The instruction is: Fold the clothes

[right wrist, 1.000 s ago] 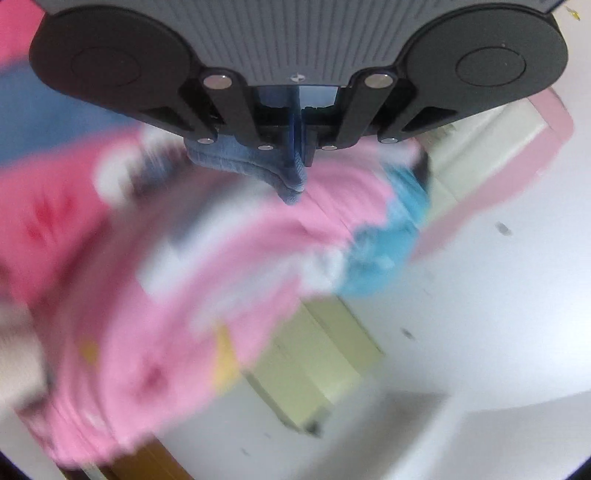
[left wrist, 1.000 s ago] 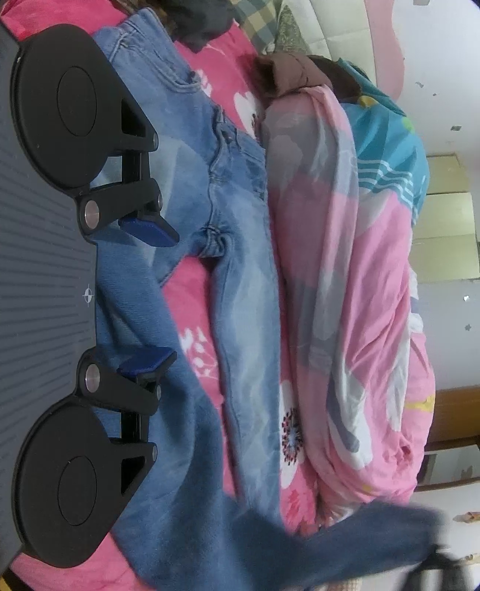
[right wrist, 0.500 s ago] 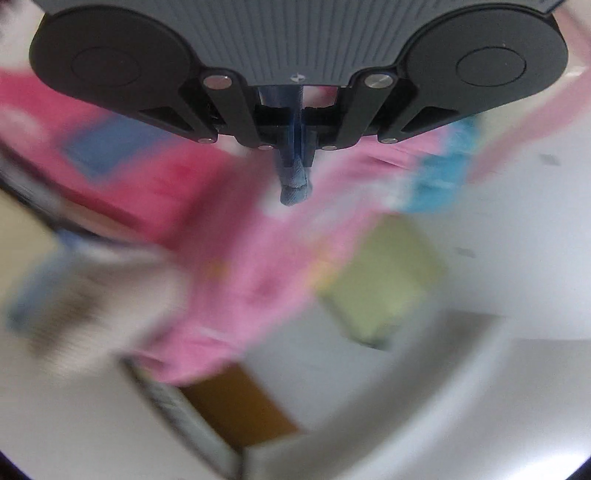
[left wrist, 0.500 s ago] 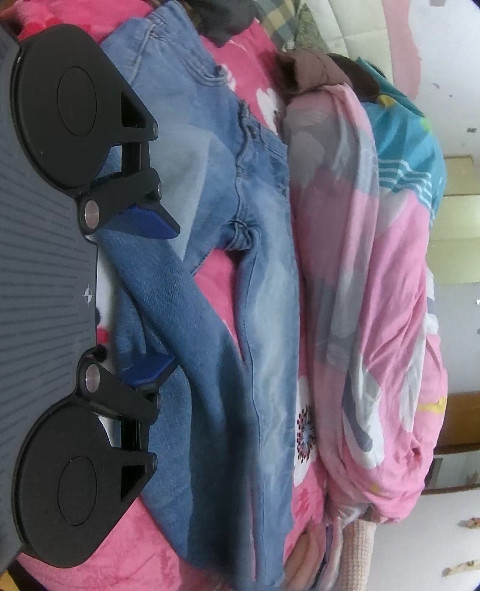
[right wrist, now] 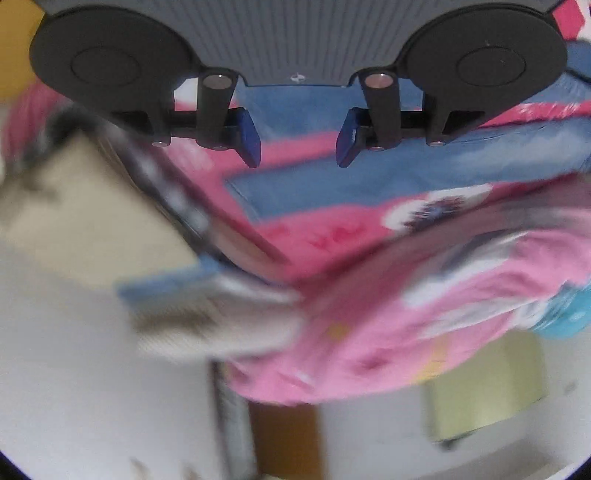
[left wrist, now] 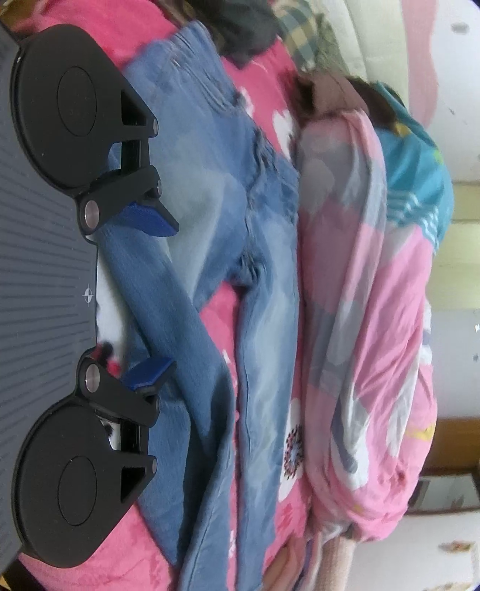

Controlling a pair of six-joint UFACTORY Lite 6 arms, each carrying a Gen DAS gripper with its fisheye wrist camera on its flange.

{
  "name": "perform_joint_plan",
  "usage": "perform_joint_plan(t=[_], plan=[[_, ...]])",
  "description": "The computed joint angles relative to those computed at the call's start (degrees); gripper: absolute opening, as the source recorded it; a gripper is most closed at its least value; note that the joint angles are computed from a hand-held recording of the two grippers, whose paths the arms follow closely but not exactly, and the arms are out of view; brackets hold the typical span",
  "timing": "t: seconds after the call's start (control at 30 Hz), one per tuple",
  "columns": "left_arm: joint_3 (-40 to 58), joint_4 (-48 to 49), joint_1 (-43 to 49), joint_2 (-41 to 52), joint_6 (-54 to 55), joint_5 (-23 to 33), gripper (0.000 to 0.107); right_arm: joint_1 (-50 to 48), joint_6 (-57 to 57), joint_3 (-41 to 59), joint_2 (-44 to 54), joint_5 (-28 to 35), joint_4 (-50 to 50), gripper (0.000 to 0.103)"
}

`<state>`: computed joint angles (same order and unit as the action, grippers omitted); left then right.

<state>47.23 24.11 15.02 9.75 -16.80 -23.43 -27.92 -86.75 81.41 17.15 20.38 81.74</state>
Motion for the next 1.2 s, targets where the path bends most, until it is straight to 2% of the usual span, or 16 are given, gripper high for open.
perform_joint_plan(t=[0.07,0.17,0.2,0.33,0.47,0.57,0.7,0.77,0.8,0.83,0.9,0.93,0.97,1.07,1.2], plan=[[-1.42,5.26,2.74,-2.25,-6.24,0.28,0.074,4.35,-7.87,-1.94,-2.67,1.45,4.06,0.053],[-2.39,20.47,9.06,-4.55,-23.33,-0.94,0.074,12.2,-17.71,-3.47,-3.03,5.85,8.32,0.064],[-2.15,25.52,11.41,-4.39,-29.33,-2.32,0.074,14.92,-19.59,-3.17,-2.16,7.44,8.34,0.064],[0.87,42.17,19.65,-2.05,-51.01,-7.65,0.074,26.1,-18.23,2.29,5.83,10.82,1.56,0.064],[3.61,47.87,25.2,1.37,-60.59,-12.72,0.074,36.57,-14.19,10.81,14.35,7.5,-8.12,0.064],[5.36,49.69,27.93,4.05,-64.27,-15.77,0.073,39.48,-8.21,18.16,19.88,7.19,-16.69,0.064],[6.79,48.24,29.43,7.35,-65.72,-17.92,0.065,40.91,4.54,30.72,28.17,10.45,-30.36,0.064],[6.69,46.07,29.63,8.41,-64.68,-18.39,0.055,41.01,15.83,41.96,35.3,15.56,-40.11,0.063],[6.67,45.14,29.62,8.79,-64.08,-18.44,0.054,40.78,19.41,45.55,37.45,17.65,-42.58,0.062],[6.68,44.39,29.51,8.97,-63.35,-18.25,0.05,40.53,22.62,49.33,39.73,19.83,-44.68,0.057],[6.73,43.08,29.28,9.32,-62.01,-17.91,0.045,40.05,27.17,55.02,43.09,23.28,-47.3,0.041],[6.81,42.81,29.19,9.44,-61.54,-17.81,0.042,39.7,26.42,54.27,42.42,23.81,-46.68,0.024],[6.89,42.54,29.1,9.57,-61.07,-17.7,0.039,39.33,24.86,51.63,40.63,23.38,-45.24,0.017],[7.13,42.78,29.37,9.8,-61.1,-17.88,0.036,37.75,17.69,40.88,32.53,23.03,-38.8,0.01],[7.41,44.22,30.55,10.46,-62.71,-19.54,0.036,34.96,8.45,26.98,20.41,26.82,-32.82,0.009]])
